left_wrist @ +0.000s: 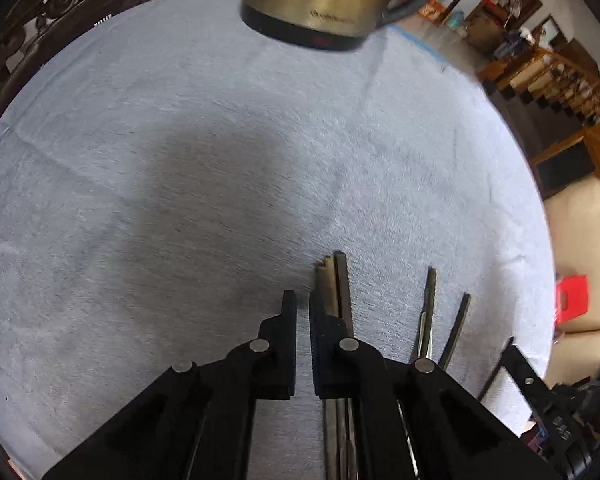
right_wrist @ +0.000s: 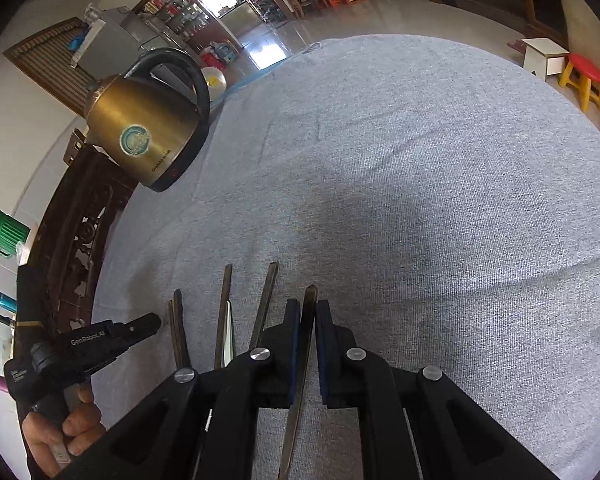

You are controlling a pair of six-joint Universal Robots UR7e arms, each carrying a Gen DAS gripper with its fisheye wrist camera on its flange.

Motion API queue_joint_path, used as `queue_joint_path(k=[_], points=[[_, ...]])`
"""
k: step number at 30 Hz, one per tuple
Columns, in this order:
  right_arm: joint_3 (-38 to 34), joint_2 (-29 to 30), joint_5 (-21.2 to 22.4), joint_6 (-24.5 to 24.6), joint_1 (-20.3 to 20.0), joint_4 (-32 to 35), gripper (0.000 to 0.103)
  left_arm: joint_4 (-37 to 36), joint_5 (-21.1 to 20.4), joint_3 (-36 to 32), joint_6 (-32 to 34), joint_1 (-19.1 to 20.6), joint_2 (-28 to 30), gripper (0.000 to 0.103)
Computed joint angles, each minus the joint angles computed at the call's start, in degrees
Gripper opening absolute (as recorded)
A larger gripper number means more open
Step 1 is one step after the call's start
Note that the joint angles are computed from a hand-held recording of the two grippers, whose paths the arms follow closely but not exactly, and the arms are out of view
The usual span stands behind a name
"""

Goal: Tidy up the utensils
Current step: 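Close the right gripper on one dark chopstick lying on the cloth, then lift the chopstick with the right gripper and carry it over the dark cup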

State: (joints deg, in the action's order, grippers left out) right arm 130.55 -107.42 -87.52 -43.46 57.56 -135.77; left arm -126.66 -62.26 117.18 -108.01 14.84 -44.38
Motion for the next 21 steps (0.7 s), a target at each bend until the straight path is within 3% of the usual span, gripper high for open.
queue_joint_path(k=[4,10,14,21], points=[[-0.2,-0.2,0.7,-0.8,-0.2,-1.0,0.008,3.0,1.4,-3.4,0.9,0.8,2.5,0.007],[-1.1,-0.1,1.7,-1.4,-1.7,-0.3,0.009,-4.8,2.0,-2.7,5.4,1.5,3.5,0.03],[-1.3,0.0,1.8,-1.5,-2.0,0.1,0.009,-3.5,2.6,-4.2,5.9,1.2,4.6,0.033],[-0.9,-0.6,1.8,-1.5,-2.1,-0.1,0.009,9.8,4.4,-10.5,8.5,1.9,7.8,0.032]])
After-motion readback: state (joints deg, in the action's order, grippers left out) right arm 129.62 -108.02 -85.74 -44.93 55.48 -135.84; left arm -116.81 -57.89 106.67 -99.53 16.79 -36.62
